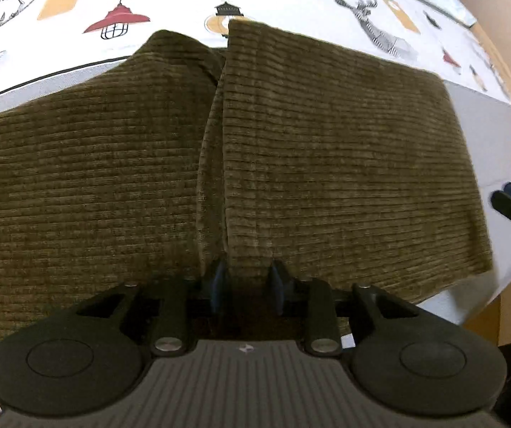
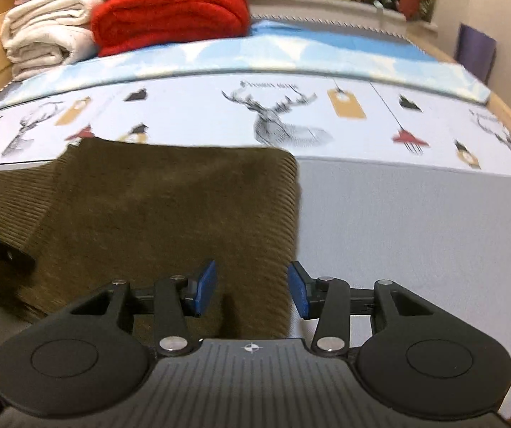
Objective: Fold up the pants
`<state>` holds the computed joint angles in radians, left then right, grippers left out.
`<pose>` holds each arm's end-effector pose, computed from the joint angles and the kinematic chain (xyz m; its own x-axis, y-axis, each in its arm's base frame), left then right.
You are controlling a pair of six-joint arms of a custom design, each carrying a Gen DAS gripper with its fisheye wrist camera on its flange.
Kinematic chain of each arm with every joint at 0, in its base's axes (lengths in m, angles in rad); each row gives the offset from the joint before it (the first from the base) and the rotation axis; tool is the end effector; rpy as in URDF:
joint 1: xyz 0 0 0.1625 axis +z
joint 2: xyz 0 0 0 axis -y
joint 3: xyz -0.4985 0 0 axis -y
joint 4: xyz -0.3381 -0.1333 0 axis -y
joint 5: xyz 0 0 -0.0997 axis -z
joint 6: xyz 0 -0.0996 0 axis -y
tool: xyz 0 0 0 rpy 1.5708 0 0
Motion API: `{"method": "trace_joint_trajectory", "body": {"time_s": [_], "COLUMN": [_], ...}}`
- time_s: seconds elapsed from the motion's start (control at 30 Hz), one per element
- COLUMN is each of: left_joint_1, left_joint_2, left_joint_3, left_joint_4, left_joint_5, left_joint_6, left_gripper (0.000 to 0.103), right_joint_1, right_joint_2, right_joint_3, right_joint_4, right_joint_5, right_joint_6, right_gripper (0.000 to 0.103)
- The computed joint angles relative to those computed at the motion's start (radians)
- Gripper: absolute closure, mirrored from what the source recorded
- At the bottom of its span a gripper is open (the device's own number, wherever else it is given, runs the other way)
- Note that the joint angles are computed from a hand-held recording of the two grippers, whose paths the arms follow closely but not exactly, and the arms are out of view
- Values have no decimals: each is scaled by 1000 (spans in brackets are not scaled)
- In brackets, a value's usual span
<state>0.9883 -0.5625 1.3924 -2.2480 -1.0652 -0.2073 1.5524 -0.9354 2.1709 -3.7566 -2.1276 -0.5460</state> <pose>-0.2528 -0.7138 0.0776 -0.7872 0.3613 -0.4998 0.3900 0.9194 0.0503 0.0708 -0.5353 0.2764 -0.7242 0.0789 0.6851 -0.4275 0.7282 -0.5357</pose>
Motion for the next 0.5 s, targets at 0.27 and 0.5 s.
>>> {"method": "trace_joint_trajectory", "body": {"time_s": [0.27,0.5], "left_joint_1": [9,49], "left_joint_2": [-86,-183], "left_joint_3": [95,168], "left_joint_4": [-148,-193], "left_joint_5": [44,55], "left_joint_6": [27,15], "left_gripper": [62,62], "right_joint_1": [84,156], "right_joint_2": [102,204], "right_joint_3": [-73,-170], "right_joint_4": [54,176], "right_joint_5": [51,26], "right_joint_6": [-99,-135], "right_gripper": [56,56]}}
